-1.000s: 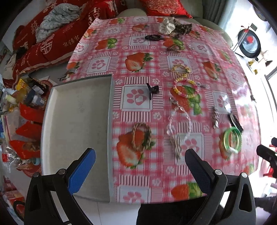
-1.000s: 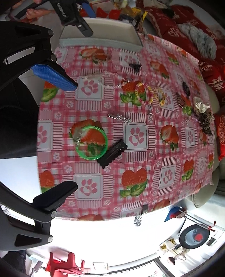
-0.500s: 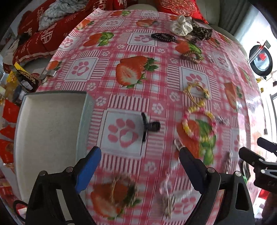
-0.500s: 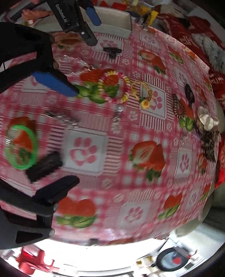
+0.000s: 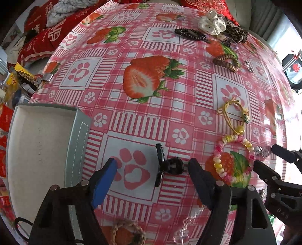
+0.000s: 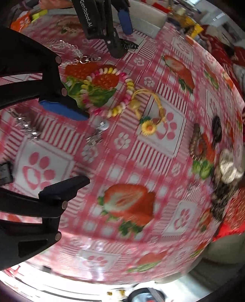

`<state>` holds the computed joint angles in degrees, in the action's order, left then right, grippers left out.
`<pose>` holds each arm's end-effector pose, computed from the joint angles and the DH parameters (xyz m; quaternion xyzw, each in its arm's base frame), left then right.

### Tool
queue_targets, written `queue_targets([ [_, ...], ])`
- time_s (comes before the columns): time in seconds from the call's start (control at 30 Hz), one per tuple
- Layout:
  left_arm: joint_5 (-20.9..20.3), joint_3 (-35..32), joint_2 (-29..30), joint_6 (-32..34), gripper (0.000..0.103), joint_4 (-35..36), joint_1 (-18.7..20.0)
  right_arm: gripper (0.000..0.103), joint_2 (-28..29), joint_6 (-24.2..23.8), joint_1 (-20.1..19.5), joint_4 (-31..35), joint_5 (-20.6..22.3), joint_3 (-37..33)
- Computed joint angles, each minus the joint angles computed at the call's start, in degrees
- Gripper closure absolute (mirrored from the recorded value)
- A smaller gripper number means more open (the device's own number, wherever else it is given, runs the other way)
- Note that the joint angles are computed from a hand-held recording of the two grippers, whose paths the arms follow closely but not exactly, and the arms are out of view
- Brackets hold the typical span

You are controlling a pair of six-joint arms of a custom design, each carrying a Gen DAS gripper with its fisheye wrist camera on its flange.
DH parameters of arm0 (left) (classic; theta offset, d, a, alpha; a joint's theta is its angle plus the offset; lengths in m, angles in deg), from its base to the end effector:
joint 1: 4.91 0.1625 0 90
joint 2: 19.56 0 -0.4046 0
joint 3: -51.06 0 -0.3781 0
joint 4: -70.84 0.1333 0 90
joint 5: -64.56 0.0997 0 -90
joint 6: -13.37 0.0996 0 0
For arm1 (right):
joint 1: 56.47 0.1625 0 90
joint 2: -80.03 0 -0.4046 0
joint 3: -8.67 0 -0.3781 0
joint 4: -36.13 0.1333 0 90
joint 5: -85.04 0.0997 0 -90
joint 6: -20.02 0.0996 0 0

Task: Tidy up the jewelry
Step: 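Grasp the black claw clip with the left tool while the right tool grasps a small silver earring, then carry both items over the white tray and open the left then right tool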

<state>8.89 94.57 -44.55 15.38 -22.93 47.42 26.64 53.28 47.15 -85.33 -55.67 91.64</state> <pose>-0.3394 -0.7496 0.1084 0.3572 0.8785 0.0271 0.3162 0.2128 -0.6397 0.2409 -0.1610 -0.8891 0.1839 0.3869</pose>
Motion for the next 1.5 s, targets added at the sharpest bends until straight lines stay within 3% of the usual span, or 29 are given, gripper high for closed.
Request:
queue_targets([
  [0.03, -0.07, -0.14, 0.2, 0.26, 0.024, -0.3, -0.05, 0.041, 0.44, -1.69, 0.03, -1.34, -0.36, -0.17],
  [0.13, -0.35, 0.2, 0.15, 1.11, 0.045, -1.39, -0.26, 0.052, 1.33, -3.55, -0.03, -2.52, -0.07, -1.23],
  [0.2, -1.36, -0.47, 0.5, 1.36, 0.067, -1.21, -0.38, 0.059, 1.59, -4.43, 0.16, -2.89, 0.1, -1.41],
  [0.33, -2.32, -0.72, 0.46, 0.96, 0.072, -1.09, -0.56, 0.09, 2.21, -5.9, 0.09, -3.34, 0.59, -2.28],
  [0.73, -4.14, 2.68, -4.3, -1.72, 0.072, -1.42, -1.67, 0.09, -6.8, -0.13, -2.28, -11.86, 11.68, 6.24],
  [0.97, -3.9, 4.62, -7.4, -4.23, 0.072, -1.11, -2.31, 0.09, -9.13, -0.77, -1.59, -14.63, 14.45, 7.98],
  [1.27, -3.77, 4.44, -10.36, -4.2, 0.072, 0.06, -1.06, 0.09, -6.75, -0.44, 0.38, -14.59, 16.75, 5.2],
  [1.5, -2.81, -1.06, -10.36, -0.43, 0.072, 2.89, 1.86, 0.09, 0.2, 1.11, 3.6, -12.8, 16.66, -2.85],
])
